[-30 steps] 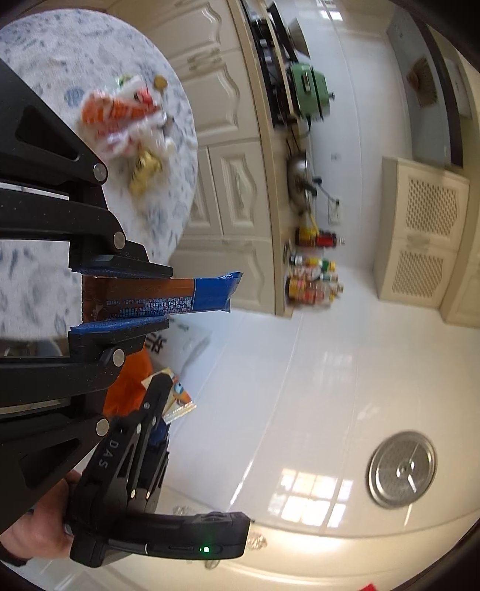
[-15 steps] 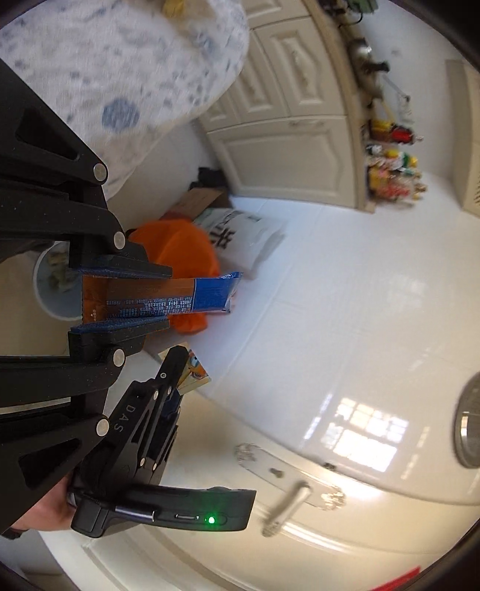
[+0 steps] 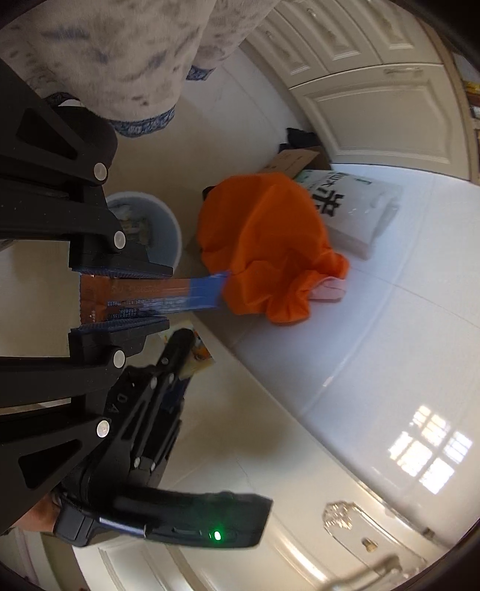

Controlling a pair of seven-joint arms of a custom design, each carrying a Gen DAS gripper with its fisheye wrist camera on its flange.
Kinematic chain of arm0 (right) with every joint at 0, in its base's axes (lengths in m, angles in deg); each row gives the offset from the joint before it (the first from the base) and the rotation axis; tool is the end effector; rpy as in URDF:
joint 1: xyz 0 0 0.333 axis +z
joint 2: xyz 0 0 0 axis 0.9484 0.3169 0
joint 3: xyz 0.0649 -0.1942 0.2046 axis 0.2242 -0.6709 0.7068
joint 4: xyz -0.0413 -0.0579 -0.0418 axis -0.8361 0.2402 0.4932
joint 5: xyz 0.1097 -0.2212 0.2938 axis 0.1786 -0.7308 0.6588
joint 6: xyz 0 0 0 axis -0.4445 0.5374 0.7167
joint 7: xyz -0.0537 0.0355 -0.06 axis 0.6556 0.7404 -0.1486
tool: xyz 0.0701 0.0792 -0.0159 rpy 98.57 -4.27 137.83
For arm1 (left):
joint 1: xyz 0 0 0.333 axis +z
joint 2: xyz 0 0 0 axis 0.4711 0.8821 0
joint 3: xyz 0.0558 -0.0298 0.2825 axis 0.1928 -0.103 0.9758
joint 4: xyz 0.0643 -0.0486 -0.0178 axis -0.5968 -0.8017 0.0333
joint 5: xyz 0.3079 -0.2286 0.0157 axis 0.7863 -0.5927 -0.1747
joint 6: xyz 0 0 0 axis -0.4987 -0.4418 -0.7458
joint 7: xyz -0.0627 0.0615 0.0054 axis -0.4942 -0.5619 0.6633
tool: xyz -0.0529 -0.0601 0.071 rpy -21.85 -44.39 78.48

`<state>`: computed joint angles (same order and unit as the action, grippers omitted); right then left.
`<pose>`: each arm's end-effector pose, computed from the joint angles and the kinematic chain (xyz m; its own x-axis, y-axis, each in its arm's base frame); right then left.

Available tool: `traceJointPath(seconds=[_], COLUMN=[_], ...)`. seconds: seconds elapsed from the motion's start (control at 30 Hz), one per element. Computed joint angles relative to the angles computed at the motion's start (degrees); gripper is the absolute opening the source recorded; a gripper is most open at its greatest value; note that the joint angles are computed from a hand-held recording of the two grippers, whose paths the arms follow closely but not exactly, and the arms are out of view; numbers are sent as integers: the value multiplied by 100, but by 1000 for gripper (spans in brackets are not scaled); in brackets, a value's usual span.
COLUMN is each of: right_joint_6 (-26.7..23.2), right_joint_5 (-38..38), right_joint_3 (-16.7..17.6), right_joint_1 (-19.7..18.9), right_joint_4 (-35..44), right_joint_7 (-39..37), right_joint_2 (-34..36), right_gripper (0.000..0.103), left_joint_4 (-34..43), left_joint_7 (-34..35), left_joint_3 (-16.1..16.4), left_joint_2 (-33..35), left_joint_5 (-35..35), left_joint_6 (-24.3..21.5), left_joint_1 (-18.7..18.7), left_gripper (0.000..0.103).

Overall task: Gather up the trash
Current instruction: 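Carry both items to the blue bin and open both tools over it, then swing both tools back toward the table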

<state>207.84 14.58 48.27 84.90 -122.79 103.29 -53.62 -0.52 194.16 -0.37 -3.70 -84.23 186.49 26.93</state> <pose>0.5080 0.1671 0.4703 -0.4403 -0.8526 -0.2813 -0.7222 0.5225 -0.4533 0.5976 -0.1450 0.5656 -0.6973 -0.6206 0.3588 -0.7120 0.5413 -0.4474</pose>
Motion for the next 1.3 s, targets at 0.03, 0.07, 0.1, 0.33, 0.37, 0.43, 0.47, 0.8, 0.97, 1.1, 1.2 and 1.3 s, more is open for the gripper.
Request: traceJointPath(seconds=[0.03,0.07,0.1,0.33,0.37,0.43,0.47,0.8,0.97,1.1,1.2,1.3], right_joint_6=[-13,-58,-46,-186,-251,-391,-412,-695,-917,-1112,-1277,-1420], right_joint_5=[-5,53,74,-251,-315,-263,-268,-736,-1137,-1458,-1659,-1842], right_joint_3=[-2,-23,-35,34,57,51,52,237,354,419,428,397], right_joint_1=[-14,-18,-27,-156,-173,-149,-139,54,261,519,784,1103], right_joint_4=[-22,-45,-86,-283,-274,-210,-172,804,1667,2530,3277,4111], right_joint_7=[51,37,37,628,755,802,809,878,867,791,638,475], right_joint_2=[9,14,13,-194,-214,-214,-205,9,337,754,1176,1669], right_gripper=[26,29,35,103,103,103,103,103,103,103,103,103], left_joint_4=[148,266,425,-338,-429,-785,-899,-1494,-1697,-1742,-1737,-1732], left_joint_7=[-179,-273,-358,-294,-293,-167,-116,599,1014,1351,1498,1649], left_joint_3=[-33,-47,-57,-32,-24,23,53,615,1052,1414,1690,1962], left_joint_2=[172,279,402,-197,-298,-612,-712,-1756,-2261,-2459,-2586,-2714], left_joint_5=[155,258,360,508,557,516,470,-409,-905,-1264,-1434,-1615], left_joint_6=[59,71,48,1063,1213,1352,1424,1493,1446,1328,1176,1044], left_joint_1=[-88,-128,-157,-166,-184,-158,-148,126,380,600,838,1089], left_gripper=[22,27,40,97,99,102,102,102,102,102,102,102])
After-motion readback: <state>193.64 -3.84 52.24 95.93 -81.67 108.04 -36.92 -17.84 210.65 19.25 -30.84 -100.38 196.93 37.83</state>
